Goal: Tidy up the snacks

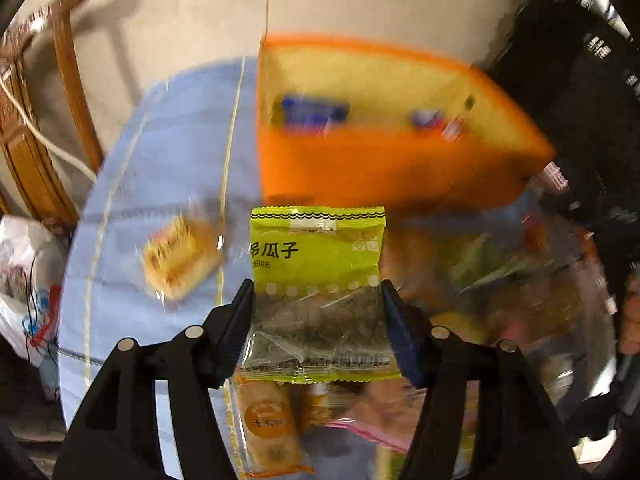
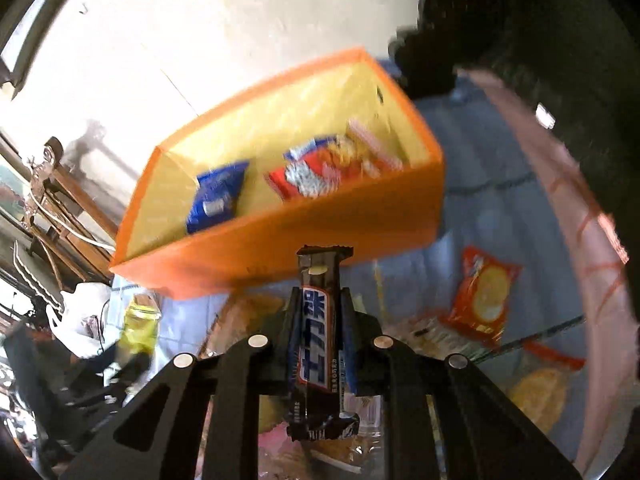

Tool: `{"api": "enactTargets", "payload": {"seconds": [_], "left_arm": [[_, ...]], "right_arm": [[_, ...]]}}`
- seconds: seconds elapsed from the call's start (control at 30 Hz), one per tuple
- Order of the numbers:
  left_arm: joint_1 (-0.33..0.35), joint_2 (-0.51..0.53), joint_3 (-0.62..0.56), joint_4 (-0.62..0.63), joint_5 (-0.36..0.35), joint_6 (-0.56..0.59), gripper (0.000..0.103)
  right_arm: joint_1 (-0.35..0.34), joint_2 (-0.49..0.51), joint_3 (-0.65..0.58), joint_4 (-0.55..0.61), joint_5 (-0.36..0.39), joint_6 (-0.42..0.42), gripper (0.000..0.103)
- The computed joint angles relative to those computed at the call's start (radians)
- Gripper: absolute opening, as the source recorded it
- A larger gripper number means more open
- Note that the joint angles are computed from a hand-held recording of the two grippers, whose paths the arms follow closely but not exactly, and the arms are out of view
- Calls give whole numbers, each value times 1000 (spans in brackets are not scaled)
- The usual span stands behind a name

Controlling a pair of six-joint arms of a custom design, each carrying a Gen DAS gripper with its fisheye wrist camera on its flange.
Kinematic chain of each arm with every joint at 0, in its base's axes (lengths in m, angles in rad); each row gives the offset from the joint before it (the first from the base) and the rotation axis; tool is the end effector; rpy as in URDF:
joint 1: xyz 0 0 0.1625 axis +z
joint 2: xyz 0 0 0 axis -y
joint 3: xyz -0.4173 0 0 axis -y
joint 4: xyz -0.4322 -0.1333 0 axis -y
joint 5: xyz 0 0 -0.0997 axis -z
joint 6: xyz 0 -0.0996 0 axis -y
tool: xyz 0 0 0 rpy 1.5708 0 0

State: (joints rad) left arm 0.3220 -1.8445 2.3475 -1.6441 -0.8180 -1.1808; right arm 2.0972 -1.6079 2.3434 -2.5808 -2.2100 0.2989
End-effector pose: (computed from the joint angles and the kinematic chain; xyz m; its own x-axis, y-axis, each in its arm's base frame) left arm -0.2457 -0.2943 0.2483 -0.7827 0.0314 -0.6216 0.3641 0.8330 -0.4165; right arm 0.2762 -0.3283 0.2396 -0.8832 -0.0067 0.4689 -0.2339 0.8729 -0.4281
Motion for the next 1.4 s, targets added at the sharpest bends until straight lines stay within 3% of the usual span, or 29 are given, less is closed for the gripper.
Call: {"api": "enactTargets", "payload": {"seconds": [0.1,0.2,0.27,0.37,0.57,0.6,0.63,0.67,0.7,0.73,0.9,1.07,1.17,1.3,1.4], "left_arm": [[-26,15,-51,-57,65,26,61],[-8,136,-155,55,200,-42,61],[15,184,-197,66,245,-58,61],[65,235,-228,-71,246,42,61],[101,293,-267,-118,285,138,61],[106,307,-275,-125,292,155,62],[120,343,-302,-123,303,165,66],[124,355,-315,-80,327,134,91],[130,369,-346,1,352,75,97],[126,372,-345,52,385,24,99],[67,301,-240,-22,303,90,99],[2,252,-81,-119,159,187,99],[4,298,-33,-158,93,234,99],[19,355,6,-278,79,308,99],[53,399,6,-345,96,376,99]], "right_arm": [[34,9,-52,-15,-33,-44,18],[42,36,-103,-109,-12,-171,18],[41,62,-134,-167,-5,-252,18],[36,101,-194,-155,-4,-318,18],[-23,134,-281,-66,-41,-332,18],[-29,134,-285,-66,-35,-336,22],[-37,135,-291,-62,-19,-340,52],[-40,137,-292,-62,-4,-343,82],[-38,135,-285,-88,-20,-340,99],[-37,132,-273,-120,-23,-348,100],[-33,49,-205,-66,-3,-317,100],[-47,-24,-96,95,30,-205,100],[-85,-8,-61,169,66,-163,100],[-121,45,-68,247,131,-163,99],[-130,110,-103,278,99,-182,99]]}}
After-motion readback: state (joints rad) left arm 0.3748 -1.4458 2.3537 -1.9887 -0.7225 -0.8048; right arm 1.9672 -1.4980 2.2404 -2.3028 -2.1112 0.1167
